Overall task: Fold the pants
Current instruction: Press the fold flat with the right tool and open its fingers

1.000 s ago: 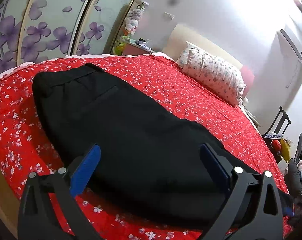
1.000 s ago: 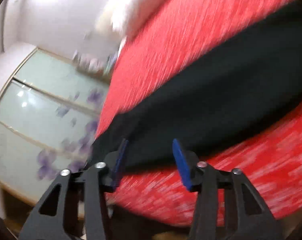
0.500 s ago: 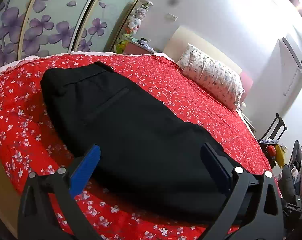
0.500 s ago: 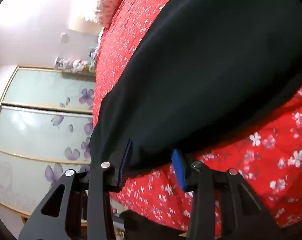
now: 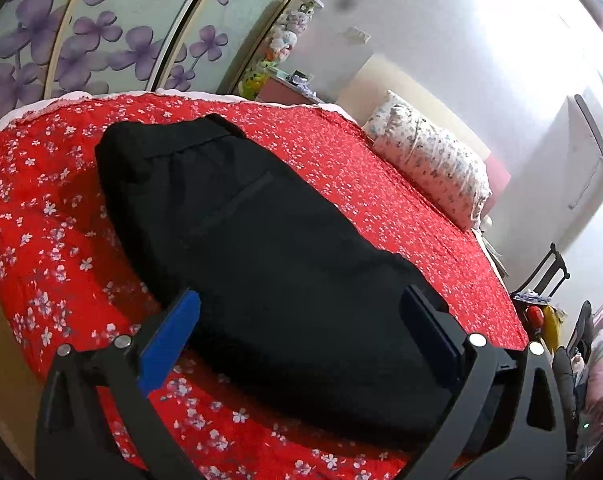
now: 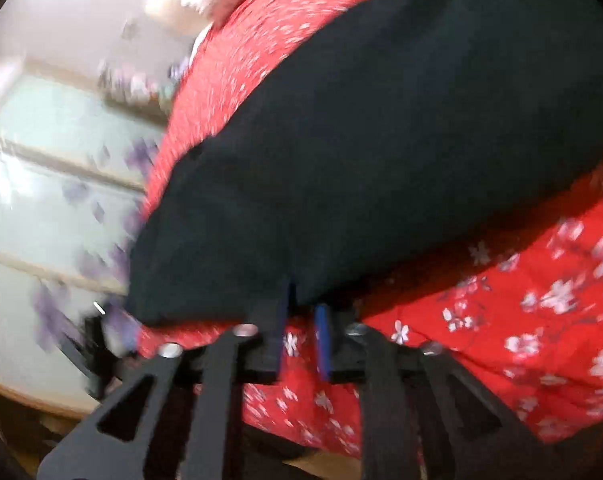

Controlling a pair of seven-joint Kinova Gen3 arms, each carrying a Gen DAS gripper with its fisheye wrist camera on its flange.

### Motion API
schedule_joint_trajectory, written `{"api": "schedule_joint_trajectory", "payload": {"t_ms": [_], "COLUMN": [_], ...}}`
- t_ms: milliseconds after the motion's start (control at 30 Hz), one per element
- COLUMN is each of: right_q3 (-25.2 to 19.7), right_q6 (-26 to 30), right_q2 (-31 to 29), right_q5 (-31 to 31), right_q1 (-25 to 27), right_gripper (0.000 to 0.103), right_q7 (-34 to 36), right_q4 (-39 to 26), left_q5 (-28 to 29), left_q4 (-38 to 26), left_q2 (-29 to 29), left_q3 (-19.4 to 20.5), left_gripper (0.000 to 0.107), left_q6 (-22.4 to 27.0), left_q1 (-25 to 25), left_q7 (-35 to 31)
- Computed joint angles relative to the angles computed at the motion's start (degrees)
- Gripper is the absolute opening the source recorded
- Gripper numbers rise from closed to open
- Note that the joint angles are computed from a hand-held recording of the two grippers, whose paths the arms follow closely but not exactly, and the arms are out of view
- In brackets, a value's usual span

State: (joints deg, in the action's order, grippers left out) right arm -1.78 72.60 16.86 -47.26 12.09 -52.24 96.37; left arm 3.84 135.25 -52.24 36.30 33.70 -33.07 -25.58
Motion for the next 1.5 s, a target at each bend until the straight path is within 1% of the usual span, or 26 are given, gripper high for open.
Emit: {"api": "schedule_joint_trajectory", "payload": {"t_ms": [33, 67, 133, 167, 233, 300, 333, 400, 467, 500, 600, 667, 767, 800, 867, 900, 1000, 1033, 1067, 1133, 1200, 1267, 1367, 1433, 1467, 1500], "right_q3": [0.98, 1.82, 2.39, 2.42, 2.32, 3.26, 4.24, 8.72, 14.03, 16.51, 20.88, 24.12, 31.54, 33.35, 34.26, 33.37, 27.95, 25.65, 23.98, 19.5, 14.19, 10.39, 4.62, 2.36, 1.97, 2.63], "right_q6": [-1.08, -3.1, -5.74, -6.24, -6.3, -9.03, -11.36, -16.02, -20.68, -23.01, -30.0, -34.13, -35.06, -34.96, -32.23, -30.45, -24.71, -23.5, -23.22, -25.46, -27.42, -30.2, -36.48, -37.64, -36.82, -35.07], "right_q2": [-1.98, -4.44, -7.42, -8.41, -8.07, -7.36, -6.87, -6.34, -6.61, -6.7, -5.52, -2.82, 3.46, 5.95, 9.55, 11.22, 14.27, 14.68, 14.88, 13.48, 11.35, 9.79, 7.05, 6.85, 7.42, 8.46], "right_q5": [2.33, 3.97, 4.44, 3.28, -1.14, -5.8, -8.13, -11.22, -10.59, -8.87, -1.88, 2.78, 8.54, 10.7, 14.98, 17.31, 24.3, 26.63, 28.96, 32.15, 32.81, 36.54, 41.71, 41.82, 40.9, 40.9], "right_q1": [-1.83, -3.42, -3.41, -1.82, 3.49, 8.8, 10.39, 10.38, 6.8, 4.15, -3.82, -9.12, -16.35, -17.76, -17.39, -16.06, -11.84, -10.59, -10.03, -8.02, -4.69, -3.07, -0.28, 1.71, 2.44, 2.12], "right_gripper": [0.042, 0.05, 0.05, 0.05, 0.05, 0.05, 0.049, 0.048, 0.048, 0.048, 0.048, 0.048, 0.048, 0.048, 0.048, 0.048, 0.048, 0.045, 0.034, 0.017, 0.014, 0.013, 0.011, 0.013, 0.022, 0.032], "right_q7": [1.16, 3.26, 7.23, 8.16, 7.97, 4.98, 3.46, 2.81, 2.95, 3.35, 2.48, -1.49, -8.48, -10.81, -15.47, -17.74, -22.23, -22.66, -22.17, -19.46, -15.26, -13.66, -14.92, -17.0, -18.83, -21.06], "right_q4": [0.21, 0.9, 2.52, 3.07, 3.49, 4.43, 4.89, 4.7, 2.63, 1.09, -3.93, -8.16, -15.68, -18.33, -23.29, -25.68, -31.02, -31.84, -31.79, -29.11, -25.78, -22.88, -18.72, -19.36, -20.82, -22.72], "left_q5": [-0.25, -0.55, -0.73, -0.67, -0.54, -0.29, -0.21, -0.22, -0.31, -0.31, -0.51, -0.63, -1.13, -1.13, -1.23, -1.25, -1.41, -1.42, -1.45, -1.43, -1.27, -1.27, -1.12, -1.12, -1.11, -1.03], "left_q4": [-0.06, -0.18, 0.01, 0.19, 0.53, 0.88, 1.03, 1.08, 1.05, 0.94, 0.55, -0.01, -0.95, -1.07, -1.28, -1.61, -2.56, -2.73, -2.66, -2.81, -2.72, -2.88, -2.62, -2.48, -2.44, -2.41], "left_q2": [-0.16, -0.17, 0.08, 0.27, 0.52, 0.81, 0.78, 0.8, 0.82, 0.86, 1.24, 1.44, 1.81, 1.79, 1.76, 1.89, 2.61, 2.92, 2.99, 3.66, 4.64, 4.98, 4.8, 4.59, 4.49, 4.41], "left_q3": [0.17, 0.38, 0.25, 0.08, -0.54, -1.17, -1.34, -1.38, -1.26, -1.01, -0.45, 0.7, 2.49, 2.88, 3.65, 4.18, 6.03, 6.53, 6.62, 7.36, 7.71, 8.31, 8.58, 8.61, 8.67, 8.77], "left_gripper": [0.1, 0.1, 0.1, 0.1, 0.1, 0.1, 0.1, 0.101, 0.101, 0.101, 0.101, 0.101, 0.101, 0.101, 0.101, 0.101, 0.101, 0.101, 0.101, 0.101, 0.101, 0.101, 0.101, 0.101, 0.101, 0.101], "left_q6": [-0.04, -0.05, -0.56, -0.94, -1.3, -1.8, -1.99, -2.14, -1.95, -1.84, -1.47, -1.01, -0.22, -0.26, -0.35, -0.16, 0.3, 0.13, -0.02, -0.74, -1.82, -2.3, -3.7, -3.98, -4.14, -4.21], "left_q1": [-0.06, -0.17, 0.1, 0.27, 0.69, 1.1, 1.24, 1.26, 1.16, 0.97, 0.48, -0.23, -1.61, -1.95, -2.75, -3.27, -5.15, -5.55, -5.54, -5.88, -5.64, -5.82, -5.63, -5.56, -5.57, -5.68], "left_q7": [-0.21, -0.55, -1.16, -1.37, -1.65, -1.72, -1.7, -1.76, -1.84, -1.81, -1.93, -1.85, -2.03, -1.96, -1.93, -1.92, -2.01, -2.12, -2.27, -2.65, -3.13, -3.34, -3.62, -3.96, -4.14, -4.25]}}
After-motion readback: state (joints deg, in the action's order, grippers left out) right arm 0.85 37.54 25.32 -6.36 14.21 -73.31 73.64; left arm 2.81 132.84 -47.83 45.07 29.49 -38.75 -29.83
